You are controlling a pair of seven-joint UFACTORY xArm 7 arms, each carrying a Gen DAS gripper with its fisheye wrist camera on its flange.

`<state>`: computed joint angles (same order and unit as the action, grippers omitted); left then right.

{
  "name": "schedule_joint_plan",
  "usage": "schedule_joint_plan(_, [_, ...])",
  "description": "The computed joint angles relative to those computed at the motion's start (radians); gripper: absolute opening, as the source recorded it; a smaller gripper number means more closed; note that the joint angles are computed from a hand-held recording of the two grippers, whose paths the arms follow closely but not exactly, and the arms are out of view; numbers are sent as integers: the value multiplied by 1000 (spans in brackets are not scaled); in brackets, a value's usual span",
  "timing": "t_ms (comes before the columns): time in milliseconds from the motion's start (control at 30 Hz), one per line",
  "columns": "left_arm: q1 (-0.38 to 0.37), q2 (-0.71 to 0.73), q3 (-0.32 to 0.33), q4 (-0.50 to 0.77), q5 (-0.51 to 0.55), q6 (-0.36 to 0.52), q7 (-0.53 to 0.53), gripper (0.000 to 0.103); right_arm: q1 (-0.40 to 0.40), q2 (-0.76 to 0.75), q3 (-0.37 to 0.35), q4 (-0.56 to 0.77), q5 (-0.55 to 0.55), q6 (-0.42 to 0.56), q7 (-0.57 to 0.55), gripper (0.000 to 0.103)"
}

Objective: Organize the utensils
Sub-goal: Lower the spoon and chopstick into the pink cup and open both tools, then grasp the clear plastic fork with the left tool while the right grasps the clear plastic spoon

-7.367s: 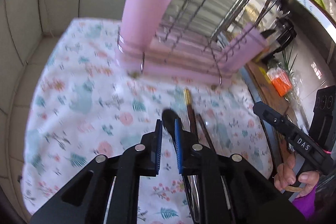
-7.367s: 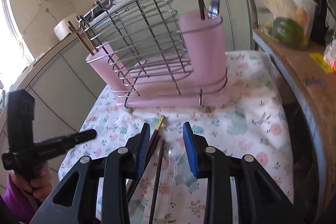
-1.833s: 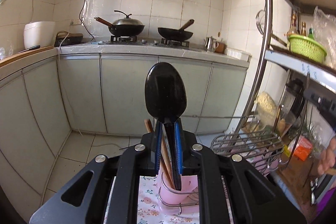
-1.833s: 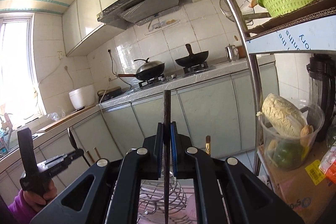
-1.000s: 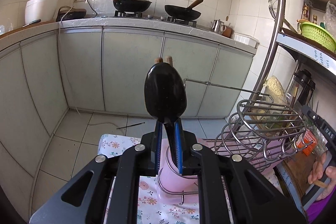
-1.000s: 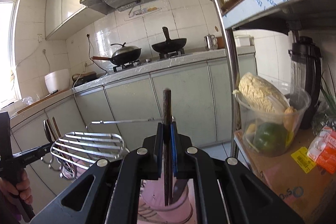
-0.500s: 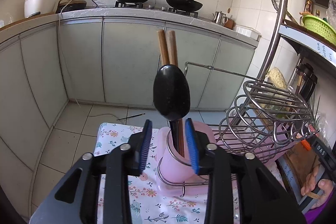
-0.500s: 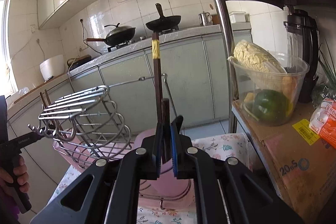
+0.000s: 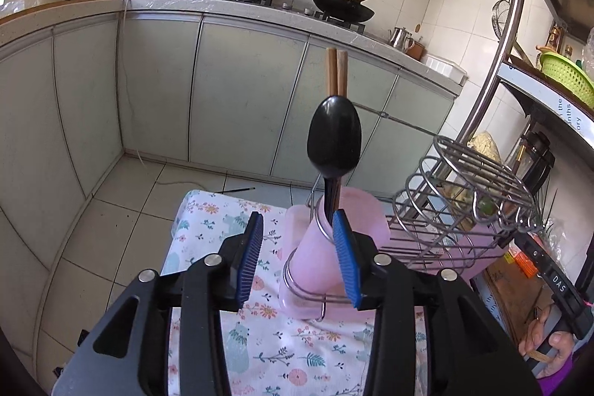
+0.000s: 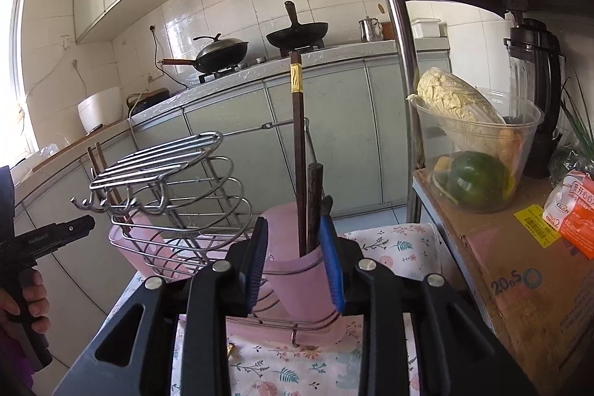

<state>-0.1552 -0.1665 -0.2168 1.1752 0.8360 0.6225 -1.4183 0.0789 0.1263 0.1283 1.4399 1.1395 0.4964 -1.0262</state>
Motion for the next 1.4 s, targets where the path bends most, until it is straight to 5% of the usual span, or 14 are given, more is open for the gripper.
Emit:
schedule_joint_plan(300, [-41,4,-15,-23,-94,-18,82,39,0,-72,-30,-76,22,67,-12,28])
schedule_joint_plan(567, [-122,91,6,-10,-324,-41,308,39,5,-100,-65,-150,-113,208,96,28])
schedule_joint_plan(833, [-196,187,18,15,-538,25,537,39,-18,-52,-74,-152,-226,373,220,27])
schedule_joint_plan(1100, [-254,317,42,139,-545,146,653,38,-51,-14,-67,-138,-244,453,264,27])
schedule_joint_plan(1400, [-283,400,78,228,-552,190,689,14,-66,9,-60,-120,-238,490,274,27])
